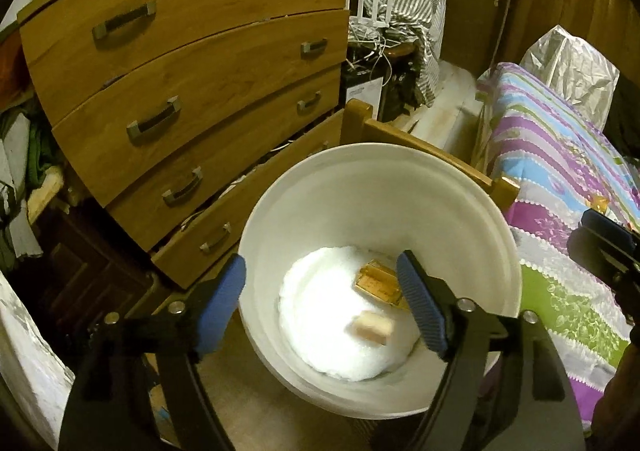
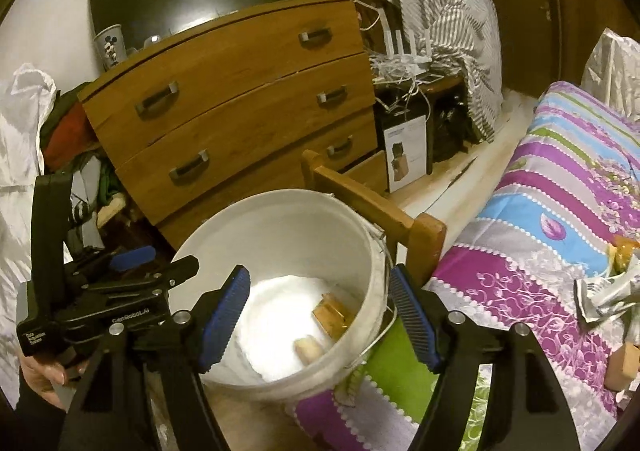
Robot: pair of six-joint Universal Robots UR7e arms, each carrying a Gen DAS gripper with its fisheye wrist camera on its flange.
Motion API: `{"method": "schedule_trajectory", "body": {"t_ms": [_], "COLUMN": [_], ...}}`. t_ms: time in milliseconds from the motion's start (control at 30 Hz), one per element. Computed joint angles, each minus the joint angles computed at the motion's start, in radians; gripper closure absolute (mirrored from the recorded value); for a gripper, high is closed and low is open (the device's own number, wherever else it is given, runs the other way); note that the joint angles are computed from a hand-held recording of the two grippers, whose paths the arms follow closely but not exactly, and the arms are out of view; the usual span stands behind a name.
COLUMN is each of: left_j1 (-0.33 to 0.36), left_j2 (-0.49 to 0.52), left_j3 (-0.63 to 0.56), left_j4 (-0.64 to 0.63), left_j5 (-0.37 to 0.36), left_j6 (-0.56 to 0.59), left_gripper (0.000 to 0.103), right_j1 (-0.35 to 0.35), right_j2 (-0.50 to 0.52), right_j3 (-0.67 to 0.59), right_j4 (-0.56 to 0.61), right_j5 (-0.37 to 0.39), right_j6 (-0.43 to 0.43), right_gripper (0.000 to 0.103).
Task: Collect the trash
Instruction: 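Carry both items to the white bucket and open both grippers to drop them, then return to the bed and grasp the white plastic wrapper with the left gripper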
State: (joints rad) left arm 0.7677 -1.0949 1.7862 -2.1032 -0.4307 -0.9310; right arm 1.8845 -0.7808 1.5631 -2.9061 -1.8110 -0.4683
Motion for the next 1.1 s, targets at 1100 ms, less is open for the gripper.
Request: {"method": "schedule_trajectory", "body": {"t_ms": [1100], "left_j1": [-0.127], "left_j2": [0.519], "left_j3": [-0.283], "left_j4": [-0.542], "left_j5": [-0.093], "left_j6": [0.617], "left_gripper": [0.019], "right_j1": [-0.495], "right_j2": [-0.654], "right_j3": [0.607], "right_j4": [-0.529], "right_j5": [0.114], "right_j6": [-0.008], "right_gripper": [0.021]}}
